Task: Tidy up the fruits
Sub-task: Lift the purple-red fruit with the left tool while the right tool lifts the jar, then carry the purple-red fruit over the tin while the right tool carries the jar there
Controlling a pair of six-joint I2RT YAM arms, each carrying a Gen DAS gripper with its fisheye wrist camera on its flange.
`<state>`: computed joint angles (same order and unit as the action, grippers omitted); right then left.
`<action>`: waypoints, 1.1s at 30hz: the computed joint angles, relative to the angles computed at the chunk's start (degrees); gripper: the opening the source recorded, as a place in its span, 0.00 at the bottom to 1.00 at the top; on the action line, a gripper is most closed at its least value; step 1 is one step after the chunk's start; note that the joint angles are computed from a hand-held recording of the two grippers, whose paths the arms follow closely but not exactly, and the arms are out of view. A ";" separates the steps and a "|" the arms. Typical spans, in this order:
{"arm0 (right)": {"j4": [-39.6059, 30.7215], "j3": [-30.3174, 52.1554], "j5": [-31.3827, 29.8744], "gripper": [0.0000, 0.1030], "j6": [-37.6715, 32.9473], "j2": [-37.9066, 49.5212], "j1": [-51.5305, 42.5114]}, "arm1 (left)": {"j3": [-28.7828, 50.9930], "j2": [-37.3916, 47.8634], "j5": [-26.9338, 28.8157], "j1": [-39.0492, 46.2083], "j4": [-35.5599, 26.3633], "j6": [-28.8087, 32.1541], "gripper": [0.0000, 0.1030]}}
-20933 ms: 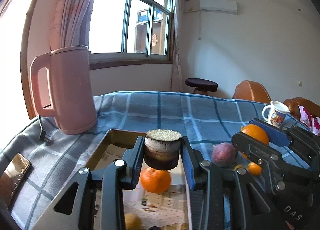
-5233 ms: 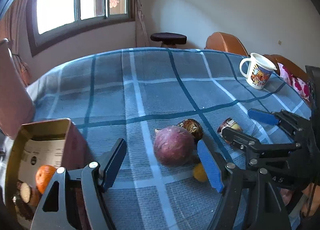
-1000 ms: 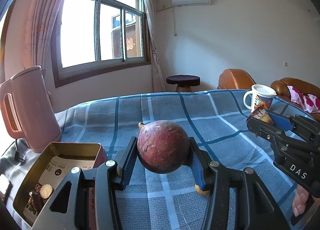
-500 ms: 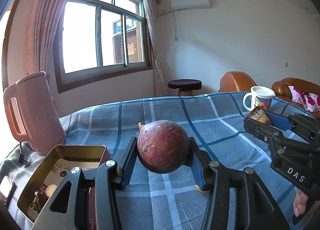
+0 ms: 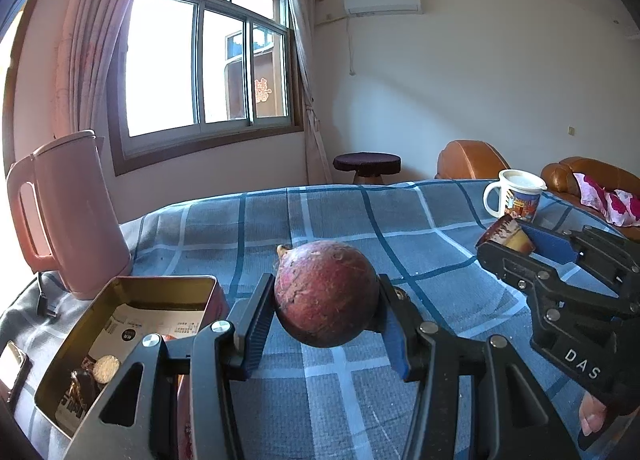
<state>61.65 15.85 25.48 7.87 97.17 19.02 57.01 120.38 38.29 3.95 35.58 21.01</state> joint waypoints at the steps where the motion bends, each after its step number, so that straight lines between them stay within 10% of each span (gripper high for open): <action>1: -0.29 0.19 0.00 0.36 0.06 0.00 0.34 | 0.07 -0.03 0.32 0.20 -0.34 0.20 0.49; 33: -10.83 12.09 0.18 0.36 0.78 4.82 10.44 | 8.32 3.87 2.86 8.88 -8.11 0.24 0.50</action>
